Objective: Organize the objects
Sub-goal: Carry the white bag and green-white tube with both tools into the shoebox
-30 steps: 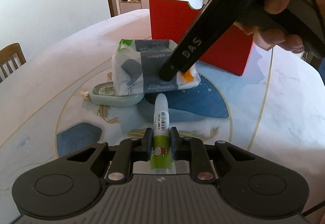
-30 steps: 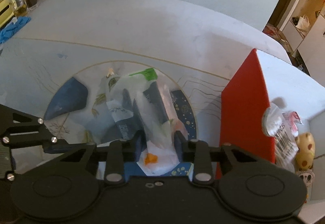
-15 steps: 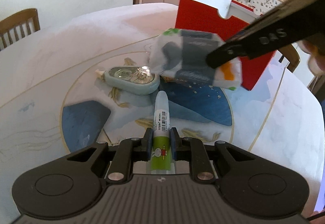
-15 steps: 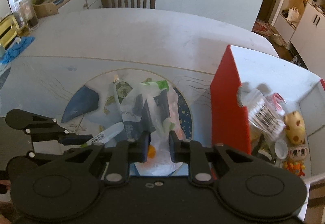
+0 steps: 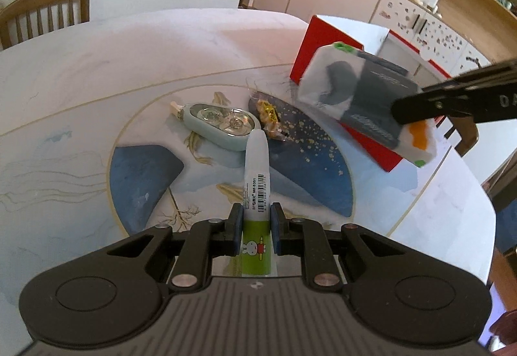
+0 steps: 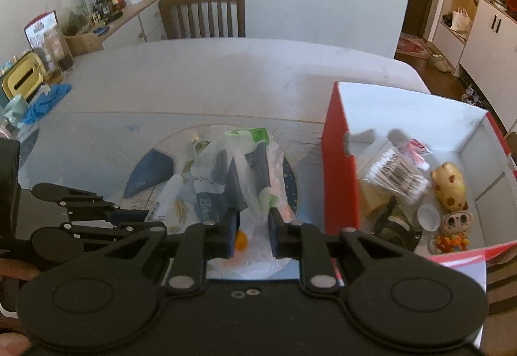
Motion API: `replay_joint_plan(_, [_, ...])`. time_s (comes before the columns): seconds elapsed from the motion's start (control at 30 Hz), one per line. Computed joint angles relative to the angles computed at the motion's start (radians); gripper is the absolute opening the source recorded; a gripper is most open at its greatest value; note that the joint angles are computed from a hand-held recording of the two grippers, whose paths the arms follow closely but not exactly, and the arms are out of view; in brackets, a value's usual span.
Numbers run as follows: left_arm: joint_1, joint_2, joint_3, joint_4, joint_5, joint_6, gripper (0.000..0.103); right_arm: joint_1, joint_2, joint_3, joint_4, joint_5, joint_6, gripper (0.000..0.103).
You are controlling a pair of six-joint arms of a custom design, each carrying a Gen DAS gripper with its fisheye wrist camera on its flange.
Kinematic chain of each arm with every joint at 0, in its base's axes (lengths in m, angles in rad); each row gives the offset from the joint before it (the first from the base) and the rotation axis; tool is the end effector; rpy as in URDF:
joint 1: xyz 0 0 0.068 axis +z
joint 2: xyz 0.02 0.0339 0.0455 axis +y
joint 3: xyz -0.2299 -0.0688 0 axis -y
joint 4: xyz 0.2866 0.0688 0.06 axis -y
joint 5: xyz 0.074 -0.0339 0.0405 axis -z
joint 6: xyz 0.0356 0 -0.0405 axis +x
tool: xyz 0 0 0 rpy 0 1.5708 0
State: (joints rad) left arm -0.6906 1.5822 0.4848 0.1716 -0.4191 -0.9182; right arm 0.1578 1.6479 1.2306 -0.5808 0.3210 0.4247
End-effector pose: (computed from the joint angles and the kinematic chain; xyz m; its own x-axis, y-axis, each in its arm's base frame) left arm 0.2179 -0.1613 0.0305 -0.6865 -0.3742 -0.6234 -0.2506 0.9267 -0.2802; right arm 0.3795 0.0490 0.1908 -0.7481 0.2769 -0.6030 0.3600 0.9328 -0.0183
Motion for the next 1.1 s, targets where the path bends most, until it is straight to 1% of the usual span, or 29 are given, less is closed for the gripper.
replay_joint_plan(0.3, [-0.046,-0.055,0.024,-0.091,-0.025,-0.062,0.016,-0.056,-0.19,-0.126,0.01,0.007,-0.004,0.019])
replay_joint_plan(0.47, [-0.062,-0.082,0.049,-0.134,-0.033,-0.107,0.016,-0.108,-0.293,-0.198,0.028,-0.037,-0.001,0.019])
replay_joint_plan(0.53, [-0.064,-0.086,0.068,-0.15,-0.036,-0.117,0.016,-0.118,-0.329,-0.217,0.032,-0.032,-0.02,0.017])
replay_joint_plan(0.6, [-0.066,-0.088,0.096,-0.175,-0.043,-0.118,0.016,-0.143,-0.368,-0.241,0.037,-0.056,-0.023,0.015])
replay_joint_plan(0.83, [-0.052,-0.067,0.21,-0.232,-0.042,-0.074,0.016,-0.254,-0.453,-0.307,0.067,-0.063,-0.11,0.013])
replay_joint_plan(1.1, [-0.01,0.041,0.426,-0.29,0.005,0.026,0.016,-0.412,-0.506,-0.363,0.121,-0.122,-0.198,0.009])
